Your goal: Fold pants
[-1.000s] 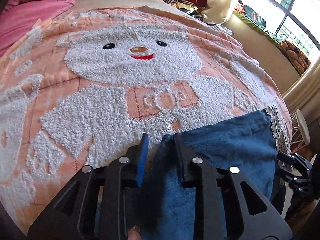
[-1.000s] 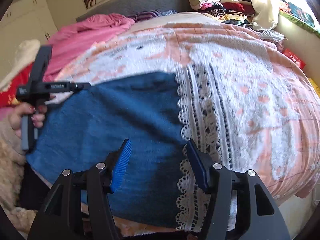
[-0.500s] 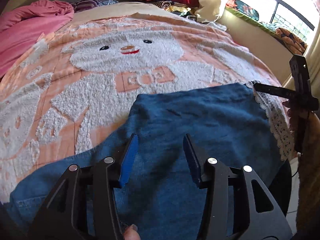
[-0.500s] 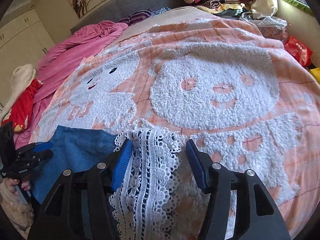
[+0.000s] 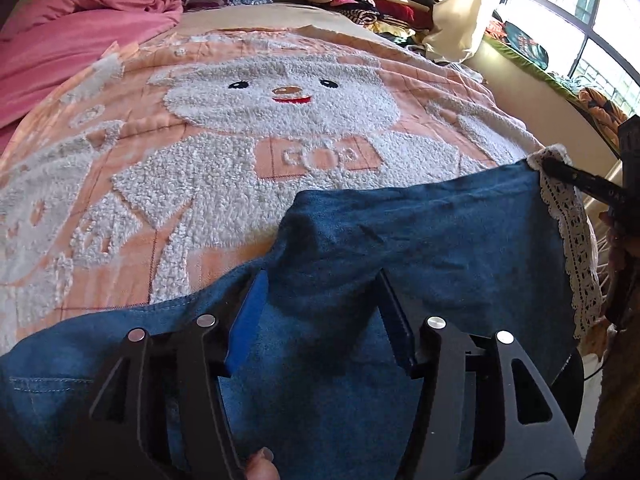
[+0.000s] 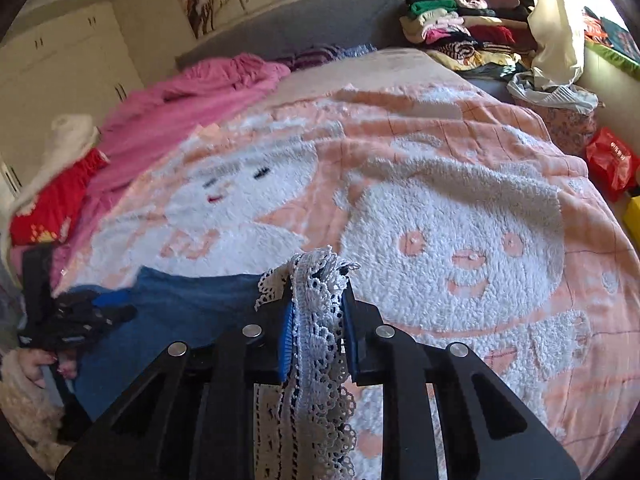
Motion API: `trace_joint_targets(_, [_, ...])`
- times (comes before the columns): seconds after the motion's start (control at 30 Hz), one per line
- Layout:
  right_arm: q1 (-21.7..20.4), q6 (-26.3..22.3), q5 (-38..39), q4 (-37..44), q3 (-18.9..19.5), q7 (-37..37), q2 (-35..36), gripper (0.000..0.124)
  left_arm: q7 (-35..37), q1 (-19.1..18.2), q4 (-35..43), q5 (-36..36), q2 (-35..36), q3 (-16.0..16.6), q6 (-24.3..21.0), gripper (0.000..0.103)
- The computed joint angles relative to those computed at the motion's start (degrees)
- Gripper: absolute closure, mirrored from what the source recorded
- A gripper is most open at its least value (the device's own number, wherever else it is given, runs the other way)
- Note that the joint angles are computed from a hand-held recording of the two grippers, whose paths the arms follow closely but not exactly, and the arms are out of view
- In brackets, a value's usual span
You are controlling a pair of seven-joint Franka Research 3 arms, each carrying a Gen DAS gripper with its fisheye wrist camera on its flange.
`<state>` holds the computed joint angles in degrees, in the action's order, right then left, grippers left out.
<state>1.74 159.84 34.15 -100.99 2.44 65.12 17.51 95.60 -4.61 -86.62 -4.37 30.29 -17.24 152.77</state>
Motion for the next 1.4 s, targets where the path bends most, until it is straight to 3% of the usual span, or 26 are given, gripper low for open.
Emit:
trace_joint_targets(0.07, [3.2,-3.9,-9.4,2.7,-4.3,8.3,3.2,0.101,-0.6,-0.2,0.3,0.3,0.4,0.4,0.1,0.054])
trace_joint_targets(0.13, [2.1,-2.7,-9.1,2.0,-3.2,8.2,4.0,0.098,-0.8,-0.3,0.3,0.7,0.5,0.5,0.5,0.054])
trace_joint_targets(0.2, [1.3,-0.9,-7.9,0.9,-2.4,8.5,3.8,0.088,-1.1,-0.7,0.2,1.6,0.7,0.8,0.9,0.054])
trace_joint_targets(0.3, [-0.9,1.5,-2.7,-2.2,-0.1,7.0,0.9,0.077,-0.7,-0.4,-0.1,1.9,0.9,0.5,1.9,0.052])
trace_joint_targets(0.43, [-2.9,8.2,9.2,-12.4,2.3,0.4,-8.7,0.071,1.7,1.4,-0.9,0.0,0.4,-1.4,2.3,0.052])
trace_joint_targets(0.53, [-2.3,10.6,23.3,-20.5,2.7,-9.4,-16.8,0.071,1.9,1.5,-2.5,-0.7,-1.1,-1.4,2.8,0.052])
trace_joint_targets(0.73, [4.7,14.1,32.9,-33.7,0.3,-11.9,-26.6,0.071,6.0,4.3,-9.7,-6.3,-6.6,-4.5,6.2,0.052])
trace_joint_targets(0.83, [7.3,16.5,33.2,-37.7,-0.2,-8.7,-28.5,0.071,8.1,4.5,-13.4,-8.2,-9.3,-4.7,7.4,0.051])
trace_joint_targets(0.9, [8.5,17.7,32.6,-38.7,-0.9,-6.7,-28.5,0.071,8.9,4.1,-15.0,-8.8,-10.5,-4.3,7.3,0.051])
trace_joint_targets(1.0, [12.4,17.2,38.1,-37.8,-4.4,-10.4,-27.9,0.071,9.0,3.0,-17.3,-8.6,-11.8,-3.1,8.0,0.050])
trace_joint_targets(1.1, [13.3,15.3,40.3,-35.8,-5.5,-13.1,-26.1,0.070,7.1,1.2,-18.1,-6.1,-12.1,-1.1,8.4,0.048])
trace_joint_targets(1.17, [12.7,15.3,38.3,-35.2,-4.7,-10.8,-24.7,0.070,5.5,0.3,-18.3,-4.3,-12.0,-0.1,8.6,0.047])
trace_joint_targets(1.4, [12.5,16.1,44.0,-34.5,-3.4,-15.8,-24.4,0.096,1.5,-1.1,-18.1,0.3,-11.3,1.2,8.8,0.043])
